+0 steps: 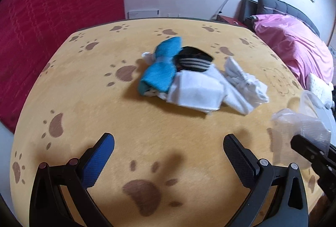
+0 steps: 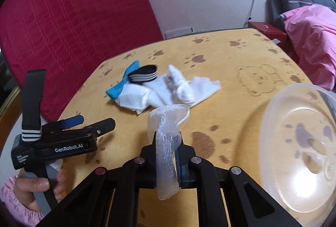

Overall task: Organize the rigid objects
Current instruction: 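Carry the bubble wrap into the clear basin and open the right gripper, then grasp the white sock with the left gripper and lift it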

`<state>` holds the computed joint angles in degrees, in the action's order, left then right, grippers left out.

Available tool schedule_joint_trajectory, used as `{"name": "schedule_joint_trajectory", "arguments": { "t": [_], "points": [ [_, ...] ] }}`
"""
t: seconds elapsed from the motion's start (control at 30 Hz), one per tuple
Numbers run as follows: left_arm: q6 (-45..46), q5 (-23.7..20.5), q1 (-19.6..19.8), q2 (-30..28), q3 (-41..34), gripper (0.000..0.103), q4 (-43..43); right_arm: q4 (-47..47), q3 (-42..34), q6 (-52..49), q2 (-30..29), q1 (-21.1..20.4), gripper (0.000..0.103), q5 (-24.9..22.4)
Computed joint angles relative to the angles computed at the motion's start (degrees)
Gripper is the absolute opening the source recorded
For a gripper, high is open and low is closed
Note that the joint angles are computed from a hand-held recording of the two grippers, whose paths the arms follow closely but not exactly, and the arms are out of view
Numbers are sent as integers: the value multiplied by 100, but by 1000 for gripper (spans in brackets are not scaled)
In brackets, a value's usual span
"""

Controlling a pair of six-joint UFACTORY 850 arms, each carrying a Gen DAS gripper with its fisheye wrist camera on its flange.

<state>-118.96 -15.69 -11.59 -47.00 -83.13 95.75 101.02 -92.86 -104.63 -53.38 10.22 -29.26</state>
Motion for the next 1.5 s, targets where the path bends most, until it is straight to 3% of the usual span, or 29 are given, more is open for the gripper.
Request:
{"name": "schedule_joint_trajectory", "arguments": {
  "t": [0.27,0.57,1.0,1.1,1.2,1.3,1.5],
  "points": [
    [1579,167,-171,-362,-763,103,-1332,740,129,-414,83,-318,13,101],
    [3388,0,-318,-845,-1715,103,-2975,1001,8,-325,-37,-620,13,230],
    [4684,-332,-366,-1481,-2827,103,-4308,1964,60,-1264,-88,-802,13,676],
    [4981,-411,-347,-1667,-3145,103,-4616,2359,67,-1592,-102,-837,28,859],
    [5249,-500,-333,-1852,-3449,103,-4858,2616,86,-1734,-115,-911,53,891],
    [5398,-559,-322,-2013,-3698,103,-4997,3072,154,-2088,-89,-959,69,889],
    [5678,-632,-310,-2261,-4072,97,-5312,3430,223,-2512,-63,-975,72,846]
  ]
}}
